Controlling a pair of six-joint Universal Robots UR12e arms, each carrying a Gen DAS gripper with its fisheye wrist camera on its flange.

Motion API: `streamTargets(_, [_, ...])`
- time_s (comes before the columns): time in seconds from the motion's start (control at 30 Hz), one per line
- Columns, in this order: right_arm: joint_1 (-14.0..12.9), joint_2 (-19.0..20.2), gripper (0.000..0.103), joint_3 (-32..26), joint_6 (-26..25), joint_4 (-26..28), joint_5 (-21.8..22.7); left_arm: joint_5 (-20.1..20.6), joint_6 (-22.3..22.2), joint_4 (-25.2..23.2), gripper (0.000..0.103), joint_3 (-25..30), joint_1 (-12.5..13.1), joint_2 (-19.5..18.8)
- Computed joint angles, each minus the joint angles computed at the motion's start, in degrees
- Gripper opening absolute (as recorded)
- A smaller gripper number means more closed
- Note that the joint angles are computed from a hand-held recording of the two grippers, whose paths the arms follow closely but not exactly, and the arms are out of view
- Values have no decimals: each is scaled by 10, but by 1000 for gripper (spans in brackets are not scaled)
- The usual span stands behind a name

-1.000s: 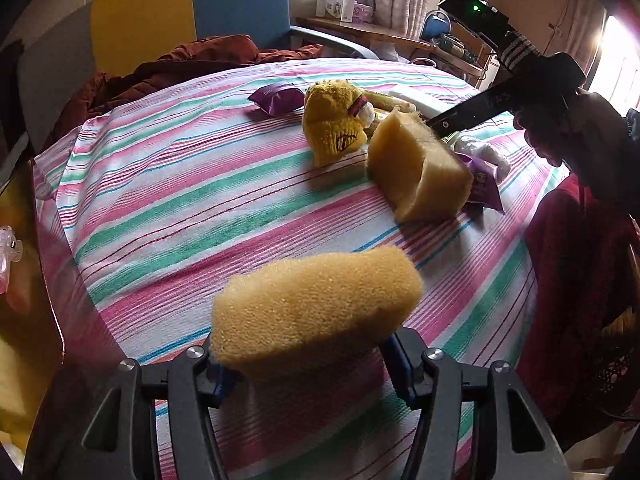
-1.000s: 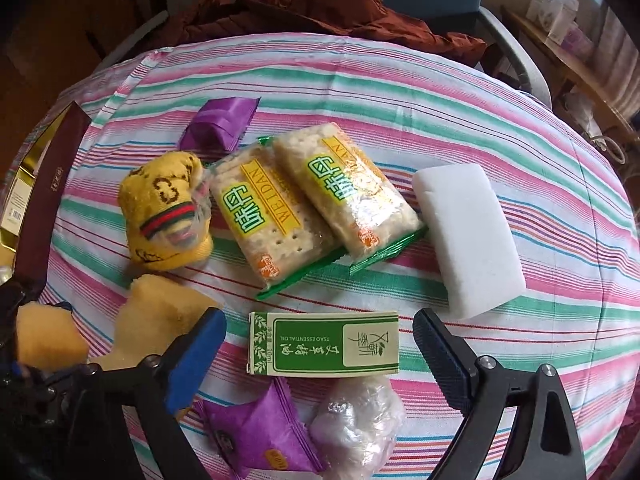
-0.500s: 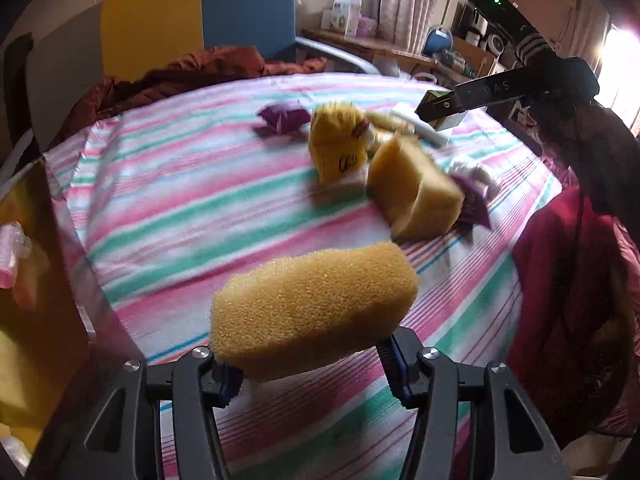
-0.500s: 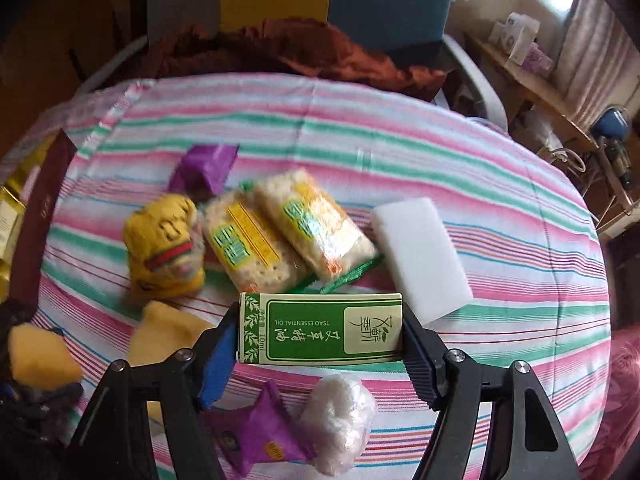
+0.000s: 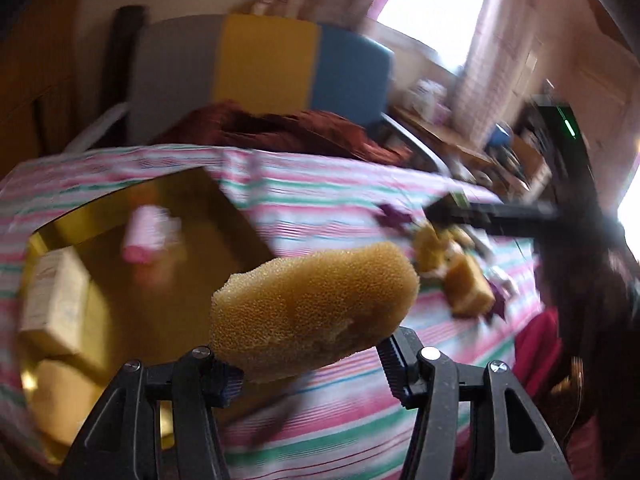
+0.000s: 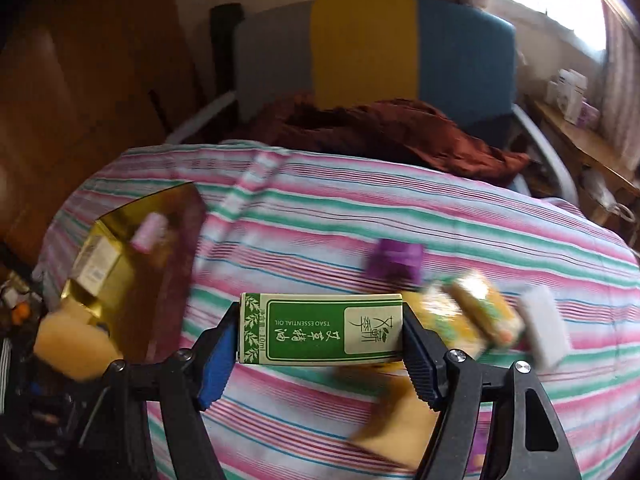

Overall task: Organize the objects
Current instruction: 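Grasp the green box with the right tool while the left tool carries the sponge, then lower the sponge and green box into the gold tray and open both tools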

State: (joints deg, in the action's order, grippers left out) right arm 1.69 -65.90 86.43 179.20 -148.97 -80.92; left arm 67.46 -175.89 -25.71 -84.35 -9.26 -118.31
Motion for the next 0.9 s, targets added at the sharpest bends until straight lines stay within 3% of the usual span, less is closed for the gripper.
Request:
streamTargets(0.37, [65, 40, 74, -32, -21, -3, 79, 50, -97, 39, 57, -47, 57, 24])
streamTargets(0.53, [89, 58, 74, -50, -36, 11, 85, 30, -145, 42, 57, -57, 86, 30])
streamTargets(0.67, [102, 68, 83, -58, -47, 29, 91, 19, -153, 57, 58, -58, 97, 29])
streamTargets(0.73, [106, 70, 88, -59, -54, 40, 105, 17, -149, 36, 58, -51, 98, 25])
streamTargets(0.9, [113, 73, 89, -56, -55, 57, 119, 11, -154, 0, 60, -33, 98, 10])
